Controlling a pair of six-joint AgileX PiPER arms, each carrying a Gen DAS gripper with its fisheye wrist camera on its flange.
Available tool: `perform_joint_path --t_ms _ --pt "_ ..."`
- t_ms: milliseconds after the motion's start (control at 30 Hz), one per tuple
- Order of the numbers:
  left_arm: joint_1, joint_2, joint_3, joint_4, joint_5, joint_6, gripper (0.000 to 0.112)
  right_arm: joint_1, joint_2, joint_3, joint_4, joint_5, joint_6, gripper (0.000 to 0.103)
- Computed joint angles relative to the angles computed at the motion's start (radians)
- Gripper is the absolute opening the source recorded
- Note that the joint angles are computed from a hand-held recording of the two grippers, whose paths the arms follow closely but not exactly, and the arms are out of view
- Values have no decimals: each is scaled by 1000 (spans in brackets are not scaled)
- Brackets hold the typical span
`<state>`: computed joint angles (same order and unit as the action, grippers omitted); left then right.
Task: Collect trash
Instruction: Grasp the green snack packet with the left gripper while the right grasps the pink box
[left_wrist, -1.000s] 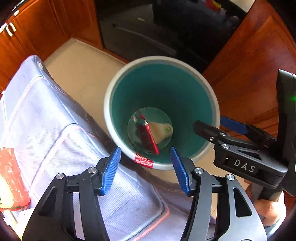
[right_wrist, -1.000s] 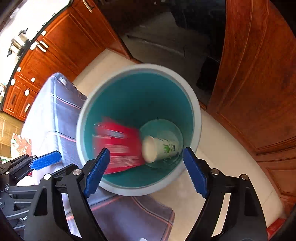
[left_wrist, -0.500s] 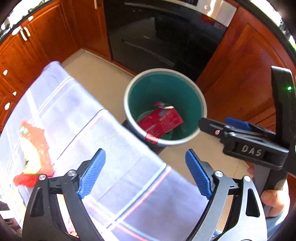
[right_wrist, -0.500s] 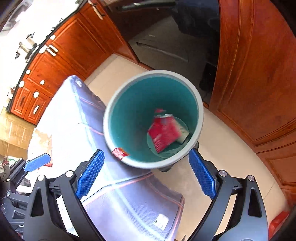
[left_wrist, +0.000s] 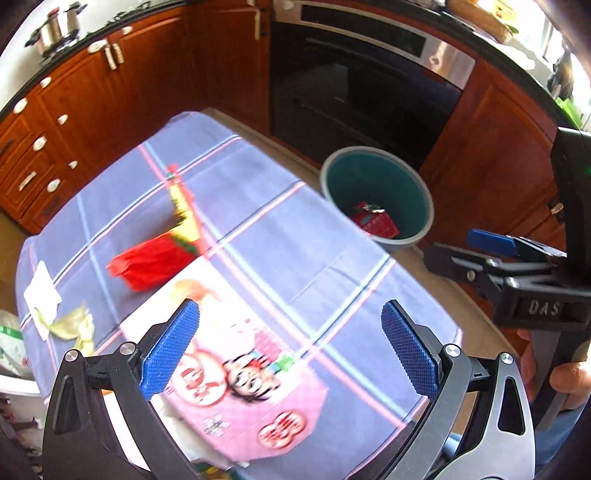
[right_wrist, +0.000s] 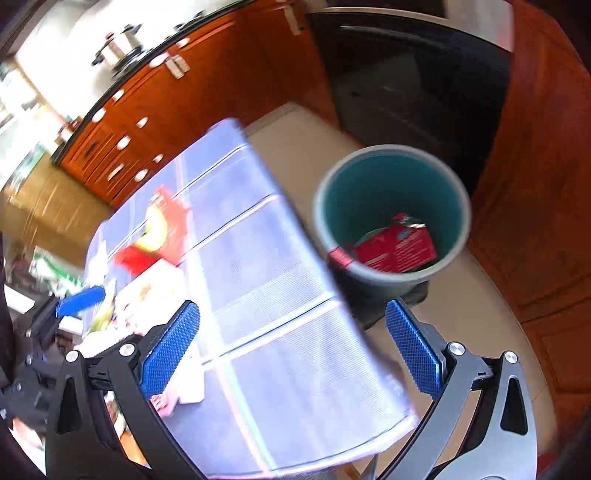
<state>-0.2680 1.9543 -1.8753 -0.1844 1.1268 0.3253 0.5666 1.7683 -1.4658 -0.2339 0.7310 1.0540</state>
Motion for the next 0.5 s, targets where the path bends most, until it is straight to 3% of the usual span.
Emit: perform_joint_path --t_ms 267,400,500 --pt "160 -180 273 -55 -101 131 99 139 84 -51 118 17 -81 97" --pt "222 -217 367 -78 -147 180 99 190 87 29 210 -130 -78 97" --pt "272 -230 413 -99 -171 209 99 245 120 33 179 -211 -20 97"
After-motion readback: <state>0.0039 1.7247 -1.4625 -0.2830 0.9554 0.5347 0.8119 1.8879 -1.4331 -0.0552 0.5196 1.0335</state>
